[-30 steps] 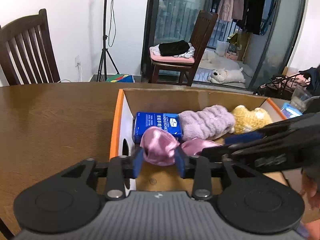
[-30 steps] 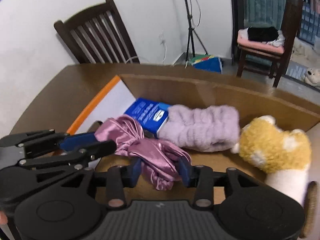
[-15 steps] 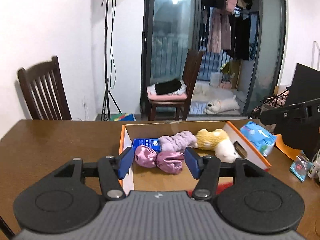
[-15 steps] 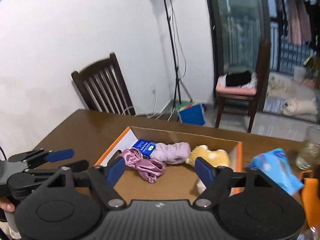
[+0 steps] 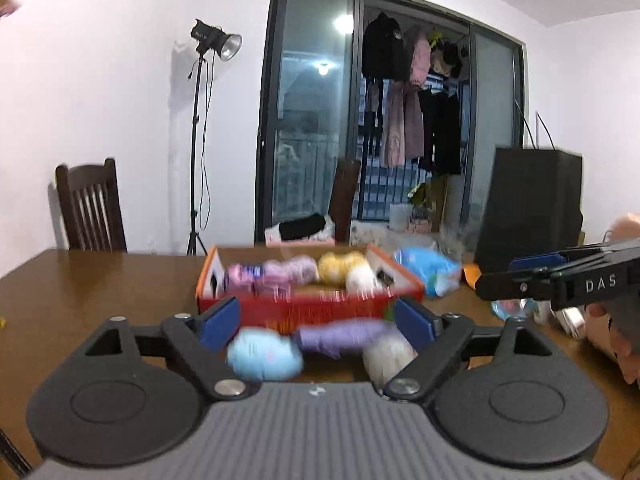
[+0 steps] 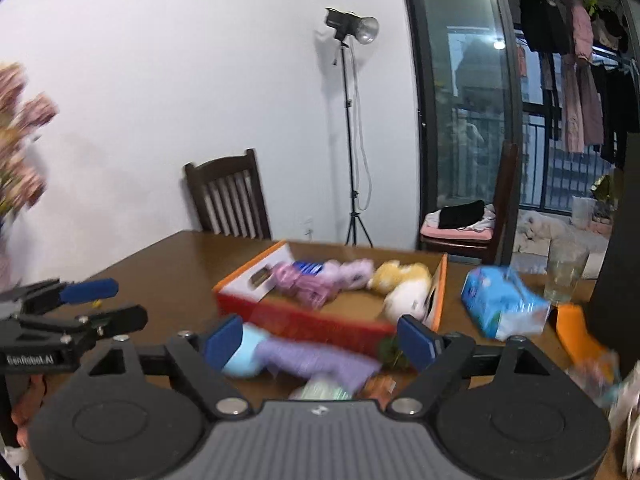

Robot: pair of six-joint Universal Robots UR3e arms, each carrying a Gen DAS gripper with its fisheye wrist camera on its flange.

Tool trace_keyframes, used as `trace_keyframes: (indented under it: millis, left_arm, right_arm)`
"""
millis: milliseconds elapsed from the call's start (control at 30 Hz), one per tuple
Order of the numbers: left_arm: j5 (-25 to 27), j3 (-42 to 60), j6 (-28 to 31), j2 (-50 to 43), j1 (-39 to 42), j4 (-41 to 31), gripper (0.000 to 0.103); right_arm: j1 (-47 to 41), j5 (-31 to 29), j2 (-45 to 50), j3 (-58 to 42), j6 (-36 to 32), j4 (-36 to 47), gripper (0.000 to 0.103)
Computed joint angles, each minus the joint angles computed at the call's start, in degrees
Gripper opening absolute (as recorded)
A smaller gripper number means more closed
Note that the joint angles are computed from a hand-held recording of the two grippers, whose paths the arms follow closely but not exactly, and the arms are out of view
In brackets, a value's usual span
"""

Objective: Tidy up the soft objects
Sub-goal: 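Return over the table and close the grippers on the pink-and-cream sponge block, then lift the sponge block and carry it into the red box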

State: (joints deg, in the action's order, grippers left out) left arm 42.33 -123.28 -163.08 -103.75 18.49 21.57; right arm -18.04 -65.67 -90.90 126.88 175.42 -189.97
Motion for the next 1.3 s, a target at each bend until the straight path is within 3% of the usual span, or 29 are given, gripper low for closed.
trace_keyframes:
  millis: [133,200,300,367,467,500,600,667,733,767,1000,1167,1300]
  left_arm:
    - [-0.7,-15.5,5.0,3.5,5.0,6.8,0.087]
    - [-4.5,-21.5,9.7,5.7,9.0,5.1,0.087]
    - [-6.2,-25.5,15.1,7.9,11.1,1.0,0.087]
    - [-3.9,-24.9,14.5,7.0,8.6,1.4,0.087]
    - [-0.7,-21.5,11.2,3.9,3.9,3.8,0.087]
    - [-0.1,-19.7,10.3,2.7,2.2,3.4,0.087]
    - [0.4,-12.0,7.0,0.1,-3.6,-5.4,0.082]
    - [1.6,-5.0,4.0,-2.4,-8.1,-13.0,0.065]
    - [3.7,3.4,0.1,-6.6,-13.0,-18.9,0.056]
    - [4.3,7.2,-2.2,-9.4,-15.0,-19.4,0.055]
    - [7.0,25.7,-13.9,-22.3,-21.5,-25.5,0.055]
    - [4.0,27.3,-15.9,-24.9,-21.3,-25.2,0.054]
    - [2.3,23.2,-13.0,-21.2,-19.8,-26.8,0.051]
  right_arm:
    - [3.1,-3.3,-0.9,14.5,-0.6,-13.0,0.086]
    - [6.2,-7.2,1.9,19.8,1.3,-21.6,0.086]
    - [5.4,-3.2,7.2,27.2,4.4,-32.5,0.086]
    - [4.6,-0.9,10.2,28.2,3.6,-34.1,0.086]
    - [5.7,-5.3,12.6,26.8,3.2,-36.2,0.085]
    - [3.7,-3.7,12.6,27.1,3.1,-37.0,0.085]
    - [-6.0,5.1,10.2,25.6,1.8,-32.4,0.08]
    - [-8.4,5.3,11.1,20.0,0.8,-27.0,0.074]
    - [-10.3,6.5,13.6,12.2,-0.5,-19.6,0.066]
    - [-11.4,8.3,15.8,7.9,-0.9,-16.2,0.058]
    - [-13.0,15.0,31.0,-16.3,-2.9,2.4,0.046]
    - [-16.1,19.9,30.7,-14.3,-5.8,6.9,0.041]
    - [-19.2,21.0,22.0,-6.5,-10.9,12.6,0.036]
